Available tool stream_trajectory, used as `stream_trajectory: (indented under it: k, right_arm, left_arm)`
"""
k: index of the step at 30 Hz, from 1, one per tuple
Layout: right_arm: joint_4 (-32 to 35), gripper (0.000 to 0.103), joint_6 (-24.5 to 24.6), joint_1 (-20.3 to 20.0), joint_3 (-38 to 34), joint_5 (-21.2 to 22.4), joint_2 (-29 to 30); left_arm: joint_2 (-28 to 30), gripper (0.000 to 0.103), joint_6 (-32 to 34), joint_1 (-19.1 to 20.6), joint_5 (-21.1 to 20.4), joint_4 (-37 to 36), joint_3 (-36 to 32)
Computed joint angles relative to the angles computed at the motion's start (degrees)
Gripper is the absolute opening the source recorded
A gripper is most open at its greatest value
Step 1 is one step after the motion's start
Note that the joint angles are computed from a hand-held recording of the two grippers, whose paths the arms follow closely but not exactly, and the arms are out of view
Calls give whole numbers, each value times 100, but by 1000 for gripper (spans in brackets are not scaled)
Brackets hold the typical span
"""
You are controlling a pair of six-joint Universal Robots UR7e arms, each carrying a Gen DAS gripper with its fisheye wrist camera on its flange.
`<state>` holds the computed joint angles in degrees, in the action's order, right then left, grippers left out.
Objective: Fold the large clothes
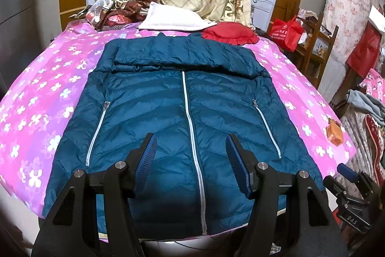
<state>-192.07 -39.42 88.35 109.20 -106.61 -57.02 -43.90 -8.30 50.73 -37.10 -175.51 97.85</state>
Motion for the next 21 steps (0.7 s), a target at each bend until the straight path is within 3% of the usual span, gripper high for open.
stream_trajectory:
  k: [6,10,16,18,21]
  right_arm:
    - [400,65,403,-97,-294,-16,103]
    - [766,65,622,-159,-671,-33,237]
    - [1462,73,1053,-184,-1624,-65,693]
    - [1800,74,1181,-191,-2008,-15,880]
    - [2268,73,1334,-212,-2584,-48,1182]
  left_arm:
    - [-151,60,-113,79,203,-55,83]
    - [-428,60,-354,268,634,-99,237]
    - [-801,63,-972,787,1182,661,312]
    - [-981,63,-1351,1045,932,1098,320]
    - [-1196,63,-1550,1475,16,1305,291]
